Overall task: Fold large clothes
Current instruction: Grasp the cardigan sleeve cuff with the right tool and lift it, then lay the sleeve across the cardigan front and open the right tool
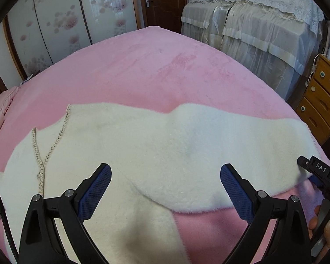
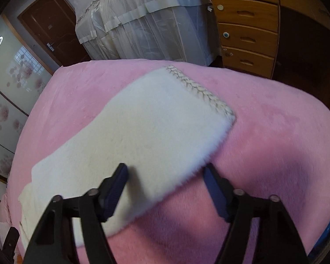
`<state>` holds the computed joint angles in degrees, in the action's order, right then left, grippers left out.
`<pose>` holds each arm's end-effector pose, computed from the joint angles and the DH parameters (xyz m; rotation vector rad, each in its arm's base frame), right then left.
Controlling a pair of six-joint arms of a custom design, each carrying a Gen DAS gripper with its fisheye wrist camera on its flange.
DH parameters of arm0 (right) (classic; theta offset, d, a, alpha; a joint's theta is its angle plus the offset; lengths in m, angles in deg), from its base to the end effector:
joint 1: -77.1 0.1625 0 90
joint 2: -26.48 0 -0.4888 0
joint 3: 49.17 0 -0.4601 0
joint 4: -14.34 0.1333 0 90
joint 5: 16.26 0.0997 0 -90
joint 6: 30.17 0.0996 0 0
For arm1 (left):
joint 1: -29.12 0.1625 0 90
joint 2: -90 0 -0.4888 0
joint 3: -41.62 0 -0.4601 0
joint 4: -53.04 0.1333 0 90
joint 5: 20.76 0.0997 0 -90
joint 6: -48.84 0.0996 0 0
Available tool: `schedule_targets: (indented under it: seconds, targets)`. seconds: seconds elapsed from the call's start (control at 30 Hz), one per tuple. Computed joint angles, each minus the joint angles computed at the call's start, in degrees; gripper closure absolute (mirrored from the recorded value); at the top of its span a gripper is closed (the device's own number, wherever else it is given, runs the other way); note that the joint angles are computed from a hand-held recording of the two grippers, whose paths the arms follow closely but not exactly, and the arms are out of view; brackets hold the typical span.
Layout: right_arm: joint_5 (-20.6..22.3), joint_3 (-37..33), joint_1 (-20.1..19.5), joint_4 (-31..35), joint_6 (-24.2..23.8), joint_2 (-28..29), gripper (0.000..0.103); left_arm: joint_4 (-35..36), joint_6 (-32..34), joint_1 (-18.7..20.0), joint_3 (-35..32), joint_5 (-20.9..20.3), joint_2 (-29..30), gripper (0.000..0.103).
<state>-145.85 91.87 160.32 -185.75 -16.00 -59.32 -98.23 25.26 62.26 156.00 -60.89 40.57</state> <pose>0.0200 -0.4236 0.3093 -0.8217 -2.1345 1.2164 -0.3947 -0.5078 0.0465 0.7091 2.2495 -0.6502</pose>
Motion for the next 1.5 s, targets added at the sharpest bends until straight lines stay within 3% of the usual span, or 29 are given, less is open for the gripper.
schedule_targets:
  seconds: [0.07, 0.13, 0.27, 0.4, 0.63, 0.8, 0.97, 1.03, 1.17, 1.23, 1.27, 1.4, 1.5]
  targets:
    - [0.31, -0.77, -0.39, 0.76, -0.24, 0.1, 0.06, 1.2, -0.64, -0.05, -0.59, 0.95, 0.64, 0.004]
    - [1.09, -1.14, -0.54, 1.26, -0.59, -0.16, 0.083, 3.57, -2.27, 0.12, -1.08, 1.15, 0.43, 0.004]
    - [-0.35, -0.92, 2.14, -3.04, -3.55, 0.15, 0.091, 8.13, -5.71, 1.56, -1.42, -2.28, -1.66, 0.006]
    - [-0.71, -1.34, 7.81, -7.25, -7.82, 0.34, 0.094, 8.58, -6.08, 1.91, 0.78, -1.79, -5.22, 0.007]
    - [-3.94, -6.6, 22.81, -11.34, -19.23, 7.57, 0.094, 10.71, -8.43, 2.16, 6.77, 0.33, -15.63, 0.007]
    - [-1.56, -10.26, 29.55, -7.43, -22.61, 14.47, 0.094, 14.21, -11.89, 3.3, 11.22, 3.51, -24.47, 0.007]
    - [0.43, -12.75, 31.74, -3.23, -23.25, 20.59, 0.094, 18.84, -15.06, 5.52, 14.83, 6.81, -32.34, 0.007]
    - [1.3, -13.86, 31.67, 1.3, -21.91, 24.95, 0.093, 20.25, -15.67, 6.89, 15.77, 6.72, -34.37, 0.007]
    - [-1.79, -15.24, 31.49, 10.0, -18.15, 30.52, 0.088, 21.84, -16.32, 9.34, 17.64, 4.92, -37.5, 0.007]
    - [-3.98, -15.07, 31.87, 13.0, -16.28, 32.27, 0.078, 21.84, -16.78, 9.72, 18.55, 3.63, -38.19, 0.007]
    - [-4.67, -14.87, 31.96, 12.88, -16.4, 32.69, 0.077, 21.47, -16.56, 10.0, 19.0, 3.11, -38.57, 0.007]
    - [-4.92, -13.42, 32.95, 11.84, -17.72, 32.27, 0.053, 18.98, -14.94, 10.82, 19.72, 1.32, -38.64, 0.007]
    - [-5.91, -12.41, 34.45, 11.65, -19.02, 31.67, 0.049, 17.21, -13.59, 11.07, 19.55, 0.35, -38.23, 0.007]
